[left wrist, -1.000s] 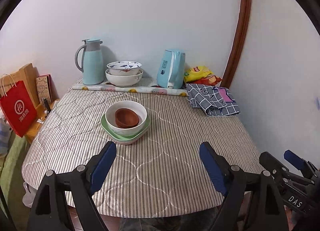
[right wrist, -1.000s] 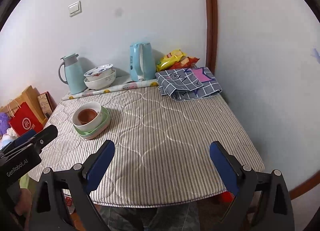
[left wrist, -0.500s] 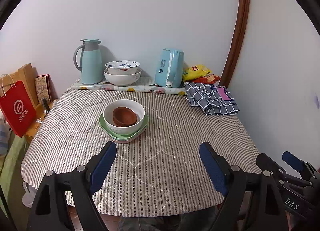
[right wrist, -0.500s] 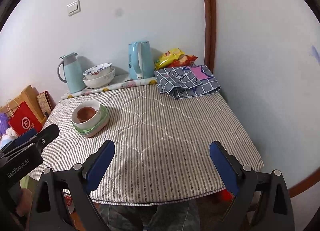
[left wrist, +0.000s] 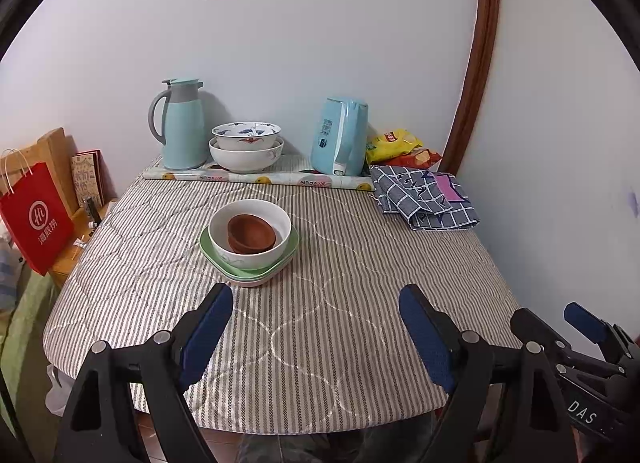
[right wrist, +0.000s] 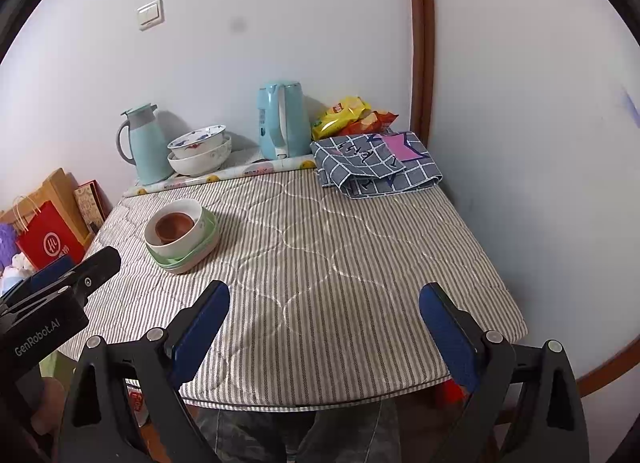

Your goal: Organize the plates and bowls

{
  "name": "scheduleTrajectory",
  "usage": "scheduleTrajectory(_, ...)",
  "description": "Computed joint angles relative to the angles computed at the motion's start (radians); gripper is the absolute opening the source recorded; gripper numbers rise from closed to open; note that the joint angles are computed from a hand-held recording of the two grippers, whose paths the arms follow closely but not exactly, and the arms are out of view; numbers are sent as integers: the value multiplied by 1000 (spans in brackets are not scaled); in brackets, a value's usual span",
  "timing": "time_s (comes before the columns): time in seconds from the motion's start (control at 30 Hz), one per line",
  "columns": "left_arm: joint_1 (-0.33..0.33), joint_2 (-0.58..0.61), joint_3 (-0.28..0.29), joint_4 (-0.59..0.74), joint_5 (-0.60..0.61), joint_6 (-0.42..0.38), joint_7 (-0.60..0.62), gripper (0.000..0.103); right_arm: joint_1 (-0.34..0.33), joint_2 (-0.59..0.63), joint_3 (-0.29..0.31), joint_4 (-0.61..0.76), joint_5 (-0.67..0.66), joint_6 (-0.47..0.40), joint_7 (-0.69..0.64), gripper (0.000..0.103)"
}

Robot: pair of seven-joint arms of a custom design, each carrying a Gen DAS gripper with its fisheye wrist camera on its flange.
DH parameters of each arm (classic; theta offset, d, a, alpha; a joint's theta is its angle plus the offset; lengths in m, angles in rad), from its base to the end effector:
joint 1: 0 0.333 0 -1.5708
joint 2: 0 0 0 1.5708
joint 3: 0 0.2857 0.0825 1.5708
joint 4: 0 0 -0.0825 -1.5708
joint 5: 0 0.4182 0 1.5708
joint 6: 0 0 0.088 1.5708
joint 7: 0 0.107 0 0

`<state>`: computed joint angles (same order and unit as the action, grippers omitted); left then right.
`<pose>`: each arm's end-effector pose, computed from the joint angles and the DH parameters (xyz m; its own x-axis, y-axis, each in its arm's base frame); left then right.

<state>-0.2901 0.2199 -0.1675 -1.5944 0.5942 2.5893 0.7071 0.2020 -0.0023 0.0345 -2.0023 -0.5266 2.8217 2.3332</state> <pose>0.6326 -0.3110 0.5574 -0.0081 -0.9944 0.1053 -0.6395 -0.0758 -0.7651 0.6084 0.1724 0.5053 -0.0506 -0.9942 -0.0944 -0.6406 0.1048 -0.7607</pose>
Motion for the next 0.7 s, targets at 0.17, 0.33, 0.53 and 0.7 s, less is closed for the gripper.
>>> scheduleTrajectory(0.17,1,1,0,-1,-1,2,0,84,0,1,0,1,-2,0,0,95)
scheduleTrajectory(0.33,3,1,-1,-3,-9,3,11,84,0,-2,1,-3,-9,3,9,95)
scheduleTrajectory(0.53,2,0,-1,-6,-8,5,14,84,0,-1,1,-1,-3,0,4,95)
scheduleTrajectory(0.7,2,0,-1,-7,-8,5,14,84,-3,-5,0,-7,-12,4,19,95)
